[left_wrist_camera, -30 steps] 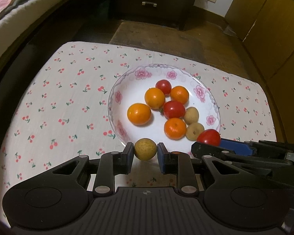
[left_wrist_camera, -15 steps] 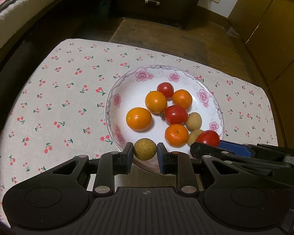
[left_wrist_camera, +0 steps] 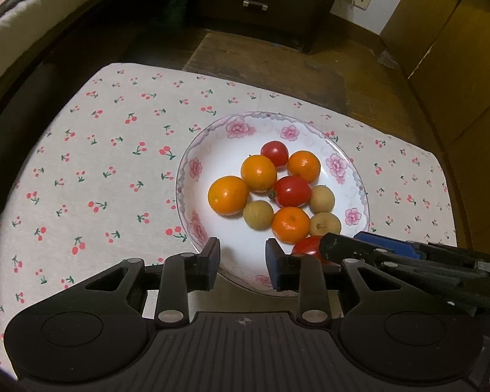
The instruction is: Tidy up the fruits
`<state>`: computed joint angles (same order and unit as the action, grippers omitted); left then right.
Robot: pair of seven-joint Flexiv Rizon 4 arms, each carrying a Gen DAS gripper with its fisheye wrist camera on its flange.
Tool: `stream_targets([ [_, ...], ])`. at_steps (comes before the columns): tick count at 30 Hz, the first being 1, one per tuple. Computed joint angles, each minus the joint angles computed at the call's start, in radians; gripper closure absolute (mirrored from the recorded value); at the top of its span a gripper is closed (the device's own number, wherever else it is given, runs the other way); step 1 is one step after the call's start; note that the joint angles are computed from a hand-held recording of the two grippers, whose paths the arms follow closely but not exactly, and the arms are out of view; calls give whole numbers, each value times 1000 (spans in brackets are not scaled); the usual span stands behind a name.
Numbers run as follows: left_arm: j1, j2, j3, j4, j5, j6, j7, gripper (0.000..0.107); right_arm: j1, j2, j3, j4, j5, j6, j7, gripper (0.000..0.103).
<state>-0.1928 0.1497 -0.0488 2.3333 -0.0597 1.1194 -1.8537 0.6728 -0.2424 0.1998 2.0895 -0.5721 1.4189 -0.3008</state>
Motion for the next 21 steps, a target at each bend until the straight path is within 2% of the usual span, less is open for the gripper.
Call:
stream_targets([
  [6,6,21,-7,5,37,8,-17,58,17,28,-35,20,-87,3,80,61],
  [17,23,90,-12,40,90,-4,-60,53,-18,84,22,56,-121,-61,130,57],
  [21,29,126,-23,60,118,-10,-87,40,-25,109,41,74,-130,-81,147,56],
])
